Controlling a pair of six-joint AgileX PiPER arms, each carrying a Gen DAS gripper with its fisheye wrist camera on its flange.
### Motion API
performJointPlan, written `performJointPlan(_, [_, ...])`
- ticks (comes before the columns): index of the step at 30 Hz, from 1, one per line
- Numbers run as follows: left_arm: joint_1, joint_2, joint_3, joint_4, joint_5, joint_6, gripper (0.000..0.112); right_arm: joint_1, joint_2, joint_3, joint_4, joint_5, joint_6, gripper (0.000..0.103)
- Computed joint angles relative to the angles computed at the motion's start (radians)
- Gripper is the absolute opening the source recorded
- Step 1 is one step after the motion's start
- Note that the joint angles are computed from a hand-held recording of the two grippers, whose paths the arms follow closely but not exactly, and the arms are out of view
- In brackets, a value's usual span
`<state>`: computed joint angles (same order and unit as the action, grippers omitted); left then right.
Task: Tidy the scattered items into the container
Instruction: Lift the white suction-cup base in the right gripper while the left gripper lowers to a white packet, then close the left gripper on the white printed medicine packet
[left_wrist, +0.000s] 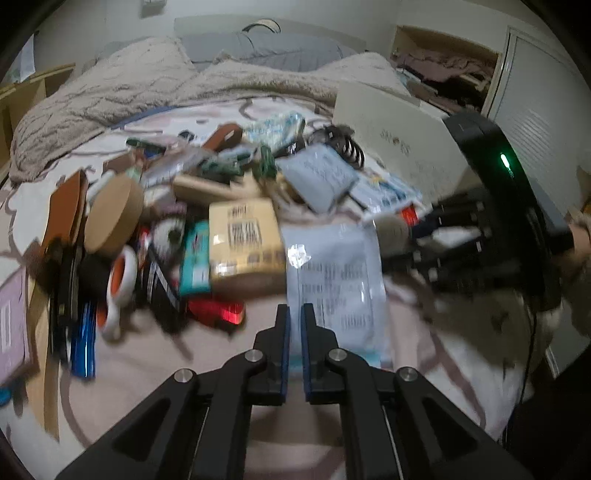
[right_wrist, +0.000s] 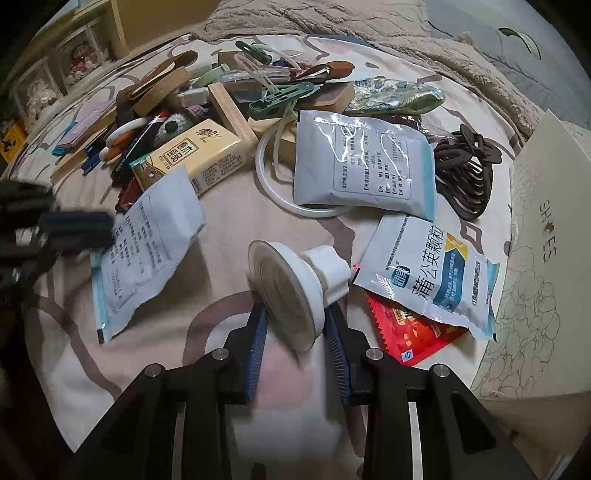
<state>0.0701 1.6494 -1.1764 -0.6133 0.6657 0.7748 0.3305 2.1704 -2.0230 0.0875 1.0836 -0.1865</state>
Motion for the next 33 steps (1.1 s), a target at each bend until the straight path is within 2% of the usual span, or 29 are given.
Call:
performJointPlan(2, [0.014, -0.026, 0.040, -0.009, 0.004, 0.019, 0.006, 0.001, -0.005, 0.010, -0.007, -0.011, -0.001, 0.033])
performJointPlan(5, [0.025, -0.068, 0.094, -0.011, -0.005, 0.034, 0.006, 0.015, -0.085, 0.155, -0.014, -0.075, 0.008, 0.033])
performJointPlan(11, [0.013, -0.121, 0.144, -0.049, -0.070, 0.078, 0.009, 0.013, -0.089, 0.165, -0.014, -0.078, 0.008, 0.033])
performJointPlan(13, [-0.002, -0.118, 0.135, -0.055, -0.084, 0.068, 0.025, 0.011, -0.088, 0.163, -0.014, -0.076, 0.006, 0.033])
performJointPlan(15, [-0.023, -0.117, 0.132, -0.068, -0.112, 0.061, 0.064, 0.011, -0.086, 0.160, -0.016, -0.075, 0.004, 0.033])
performJointPlan(17, [-0.054, -0.119, 0.132, -0.060, -0.164, 0.041, 0.076, 0.012, -0.082, 0.154, -0.018, -0.073, 0.005, 0.033])
performJointPlan(18, [-0.082, -0.113, 0.126, -0.012, -0.203, -0.008, 0.080, 0.011, -0.081, 0.153, -0.016, -0.074, 0.004, 0.033])
performJointPlan(20, [-0.116, -0.087, 0.101, 0.072, -0.237, -0.092, 0.081, 0.014, -0.067, 0.129, -0.016, -0.065, 0.008, 0.033])
performJointPlan(26, [-0.173, -0.009, 0.024, 0.154, -0.235, -0.179, 0.081, 0.002, -0.071, 0.145, -0.002, -0.082, -0.008, 0.033])
performJointPlan(31, [-0.227, 0.043, 0.000, 0.357, -0.254, -0.362, 0.081, 0.001, -0.091, 0.189, 0.004, -0.113, -0.012, 0.033])
performJointPlan(33, [-0.234, 0.055, 0.003, 0.390, -0.260, -0.391, 0.081, 0.008, -0.080, 0.169, 0.001, -0.106, -0.001, 0.033])
